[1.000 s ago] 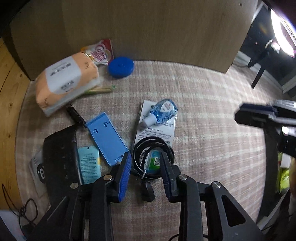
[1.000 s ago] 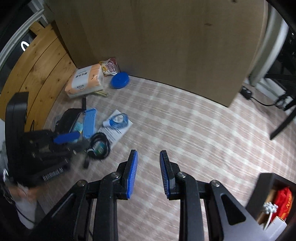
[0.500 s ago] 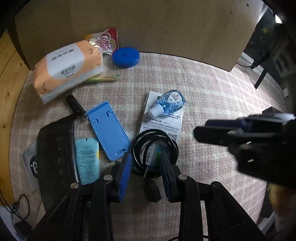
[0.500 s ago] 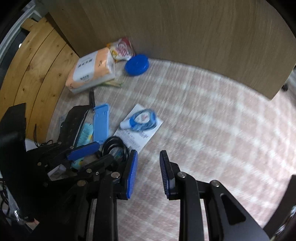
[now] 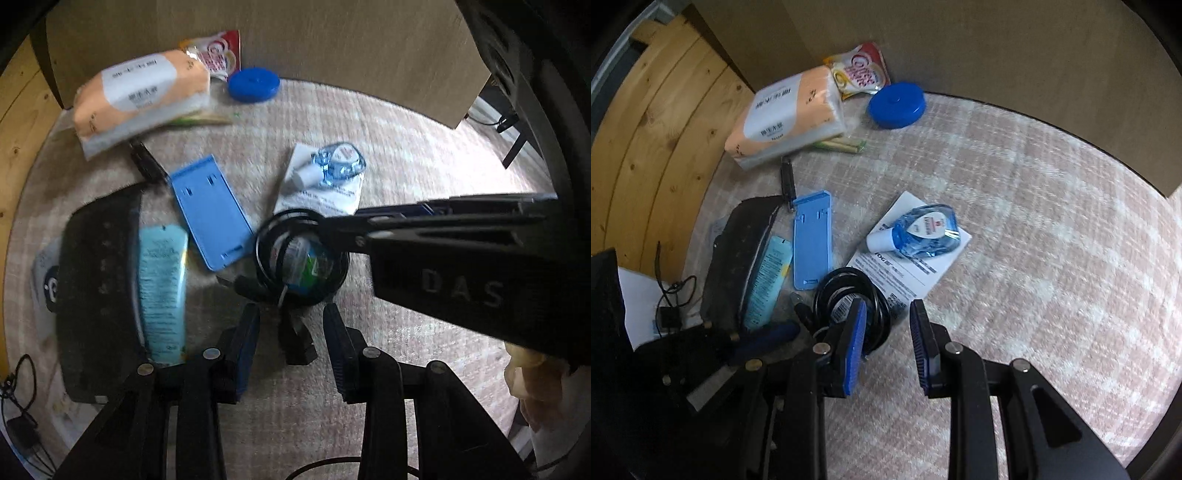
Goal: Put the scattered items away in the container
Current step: 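Move both tools back to the floor and grasp the black cable coil with the left gripper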
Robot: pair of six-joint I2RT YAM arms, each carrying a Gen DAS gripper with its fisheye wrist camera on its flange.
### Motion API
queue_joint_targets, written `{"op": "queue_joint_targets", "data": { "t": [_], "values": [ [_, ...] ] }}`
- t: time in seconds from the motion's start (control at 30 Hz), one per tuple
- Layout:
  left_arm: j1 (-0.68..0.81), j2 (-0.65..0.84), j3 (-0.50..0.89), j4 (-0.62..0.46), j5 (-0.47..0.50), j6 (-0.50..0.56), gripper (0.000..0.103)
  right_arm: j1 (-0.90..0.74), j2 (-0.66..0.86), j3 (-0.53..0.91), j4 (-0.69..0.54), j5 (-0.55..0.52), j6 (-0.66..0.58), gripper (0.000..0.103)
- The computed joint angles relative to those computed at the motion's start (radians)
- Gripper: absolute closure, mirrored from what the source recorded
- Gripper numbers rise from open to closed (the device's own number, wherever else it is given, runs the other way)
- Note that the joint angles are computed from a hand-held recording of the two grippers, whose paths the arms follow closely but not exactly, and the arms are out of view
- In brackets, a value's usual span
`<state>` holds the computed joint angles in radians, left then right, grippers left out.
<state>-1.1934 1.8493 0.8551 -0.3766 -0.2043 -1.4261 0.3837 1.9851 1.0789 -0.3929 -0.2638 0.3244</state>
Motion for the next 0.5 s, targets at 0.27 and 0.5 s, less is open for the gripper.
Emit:
{"op": "queue_joint_targets", "data": {
  "t": [0.27, 0.5],
  "values": [
    [-0.048, -0.026, -0.028, 0.021, -0.028, -0.091, 0.085, 0.016, 0.018, 0.008, -0.009, 0.017, 0.001, 0.091],
    [-0.097, -0.078, 0.022, -0.071, -0.063, -0.117, 0.086, -0.009, -0.066, -0.072, 0.008, 0.005, 0.011, 0.092]
  ]
}}
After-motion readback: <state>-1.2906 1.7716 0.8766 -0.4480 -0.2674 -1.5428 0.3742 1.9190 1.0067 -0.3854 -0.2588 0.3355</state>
